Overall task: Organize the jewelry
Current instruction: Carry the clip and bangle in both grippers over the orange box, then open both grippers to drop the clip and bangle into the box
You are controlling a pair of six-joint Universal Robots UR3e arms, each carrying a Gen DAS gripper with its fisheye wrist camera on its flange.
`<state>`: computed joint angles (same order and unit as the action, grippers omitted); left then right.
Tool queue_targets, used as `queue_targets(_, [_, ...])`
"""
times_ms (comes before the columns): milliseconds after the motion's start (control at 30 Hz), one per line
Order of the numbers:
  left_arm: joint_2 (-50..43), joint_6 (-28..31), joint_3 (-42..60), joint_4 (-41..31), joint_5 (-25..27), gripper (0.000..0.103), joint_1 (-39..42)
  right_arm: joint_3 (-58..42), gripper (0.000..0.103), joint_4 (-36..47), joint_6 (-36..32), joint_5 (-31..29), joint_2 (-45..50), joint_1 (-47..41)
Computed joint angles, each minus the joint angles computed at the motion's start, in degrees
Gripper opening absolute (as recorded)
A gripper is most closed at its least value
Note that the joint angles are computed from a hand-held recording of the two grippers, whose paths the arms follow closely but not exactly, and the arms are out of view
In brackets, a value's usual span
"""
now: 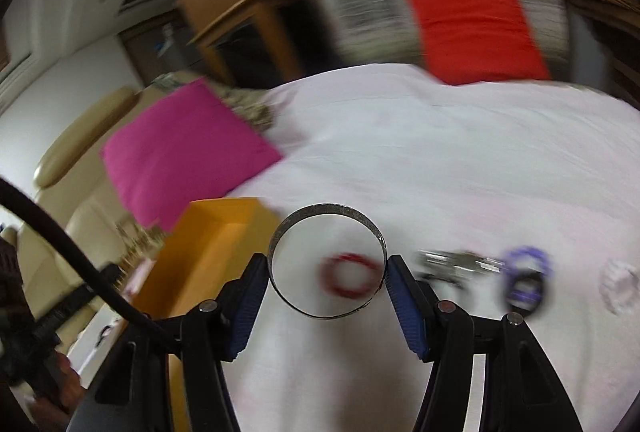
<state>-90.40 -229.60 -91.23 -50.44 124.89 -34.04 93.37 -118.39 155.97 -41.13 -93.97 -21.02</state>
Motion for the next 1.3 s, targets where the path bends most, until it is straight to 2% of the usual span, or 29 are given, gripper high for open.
queue_targets(167, [4.7,-3.2,-7.6,-3.4,-5.7,0.009,5.2,-15.2,0.063,-4.5,10.6,-7.9,13.4,17.8])
queue_targets(400, [5.8,-4.3,-10.7,-4.8,-12.7,0.01,10.4,-40.5,0.064,1.5,20.5,-18.1,33.4,32.2])
queue_targets(533, [4.2,-5.7,-7.5,-8.9,-11.7,0.012,10.6,-55.9,0.066,10.9,22.9,-20.5,43.4,35.4])
queue_targets(667, [1.8,-6.5,-3.8,-11.7,-6.5,0.03,8.0,-63.6,0.066,15.1,23.8,-20.9,48.2,36.2])
queue_targets(733, [0.9,-6.2,-3.1,-10.5,-4.5,0.031,6.8,-60.1,0.066,13.2,23.3,-19.1,46.0,35.2])
queue_targets(867, [-3.8,-5.0,2.6,-11.0,0.3,0.033,3.4,-42.8,0.066,3.6,22.3,-14.2,35.3,29.7])
queue_targets(1033, [-12.6,-2.2,13.5,-11.5,5.8,0.04,-2.7,-20.0,0.066,-0.4,13.8,-6.3,17.5,14.7])
queue_targets(1100, [-16.2,-0.4,17.6,-10.6,6.5,0.045,-4.5,-14.3,0.066,5.2,6.8,-2.2,11.3,5.8])
queue_targets(1200, [-22.7,3.1,25.7,-9.9,6.5,0.046,-7.0,-8.7,0.059,15.9,-4.1,1.6,4.8,-8.0])
queue_targets(1267, [-26.7,6.2,30.8,-8.6,4.7,0.046,-7.8,-7.7,0.057,23.0,-9.9,2.7,3.2,-14.9])
queue_targets(1300, [-29.1,8.9,33.7,-6.8,2.1,0.046,-7.9,-7.3,0.057,26.8,-13.1,3.2,2.7,-18.9])
